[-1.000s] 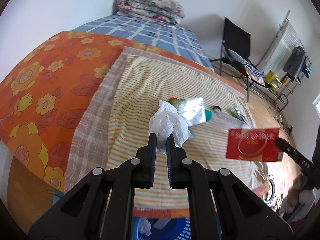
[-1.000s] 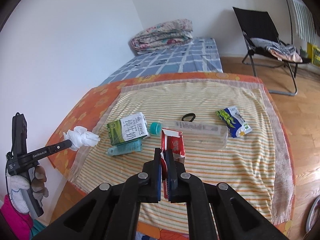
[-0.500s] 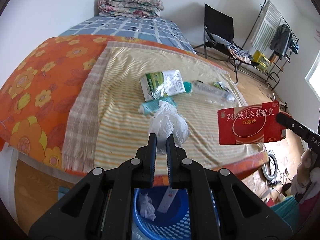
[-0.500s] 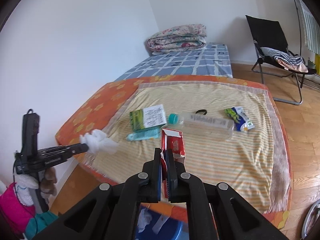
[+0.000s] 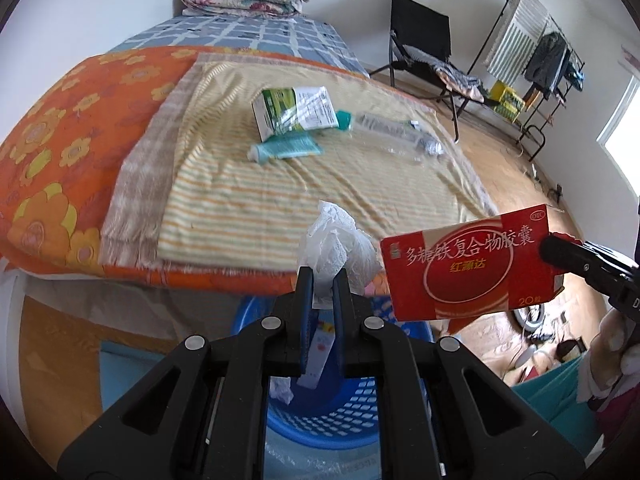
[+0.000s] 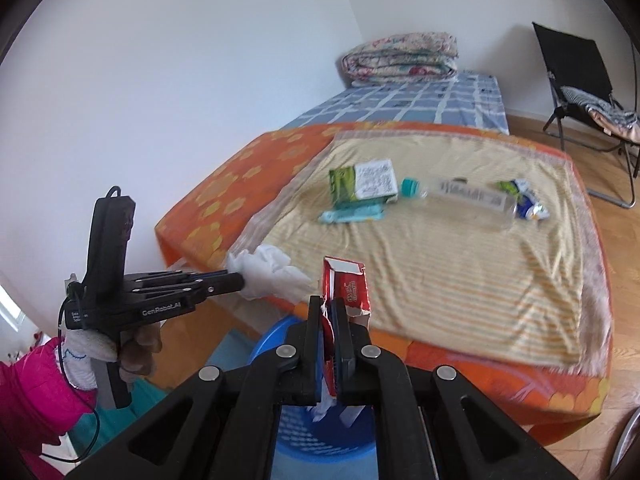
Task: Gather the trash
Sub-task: 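Carry the tissue and the red box over the blue basket with both tools, then open the left tool to drop the tissue while the right tool drops the red box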
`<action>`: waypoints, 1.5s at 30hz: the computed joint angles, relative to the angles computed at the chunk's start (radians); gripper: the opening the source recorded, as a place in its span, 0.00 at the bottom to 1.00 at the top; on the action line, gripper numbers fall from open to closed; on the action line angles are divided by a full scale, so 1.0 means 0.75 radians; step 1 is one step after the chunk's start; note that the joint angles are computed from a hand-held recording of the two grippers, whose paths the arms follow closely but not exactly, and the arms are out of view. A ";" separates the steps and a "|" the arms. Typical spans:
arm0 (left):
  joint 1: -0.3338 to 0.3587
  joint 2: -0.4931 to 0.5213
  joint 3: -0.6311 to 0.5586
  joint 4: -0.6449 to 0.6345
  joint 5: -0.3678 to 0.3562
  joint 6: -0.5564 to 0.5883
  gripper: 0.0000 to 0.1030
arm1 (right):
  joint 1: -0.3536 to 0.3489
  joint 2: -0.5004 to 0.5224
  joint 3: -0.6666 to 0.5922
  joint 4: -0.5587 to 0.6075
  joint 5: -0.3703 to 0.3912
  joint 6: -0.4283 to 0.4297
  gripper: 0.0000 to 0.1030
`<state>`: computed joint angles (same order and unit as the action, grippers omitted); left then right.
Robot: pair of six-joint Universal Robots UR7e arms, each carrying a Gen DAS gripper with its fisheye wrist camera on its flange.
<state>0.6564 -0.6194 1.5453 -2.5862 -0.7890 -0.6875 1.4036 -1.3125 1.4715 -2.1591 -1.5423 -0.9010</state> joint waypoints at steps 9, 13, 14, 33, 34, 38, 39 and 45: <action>-0.008 0.026 0.020 0.046 -0.062 -0.014 0.07 | -0.026 -0.014 0.076 0.030 -0.088 -0.024 0.01; -0.003 0.041 0.017 0.076 -0.085 -0.013 0.08 | -0.041 -0.005 0.092 0.023 -0.129 -0.020 0.01; 0.000 0.045 0.016 0.086 -0.095 -0.018 0.08 | -0.043 0.000 0.095 0.020 -0.139 -0.019 0.01; 0.039 0.125 -0.043 0.302 -0.164 -0.061 0.08 | -0.070 0.091 0.085 0.031 -0.288 0.033 0.02; 0.040 0.128 -0.048 0.309 -0.166 -0.064 0.08 | -0.072 0.093 0.091 0.026 -0.297 0.036 0.02; 0.050 0.136 -0.058 0.329 -0.185 -0.079 0.13 | -0.077 0.097 0.103 0.021 -0.325 0.040 0.07; 0.051 0.135 -0.057 0.332 -0.184 -0.085 0.19 | -0.078 0.097 0.106 0.020 -0.330 0.039 0.07; 0.048 0.132 -0.055 0.361 -0.146 -0.117 0.37 | -0.081 0.113 0.092 0.033 -0.337 0.051 0.29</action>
<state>0.6924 -0.5201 1.5037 -2.3152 -0.8985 -0.7752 1.3426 -1.2280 1.5403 -2.1343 -1.7954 -0.8626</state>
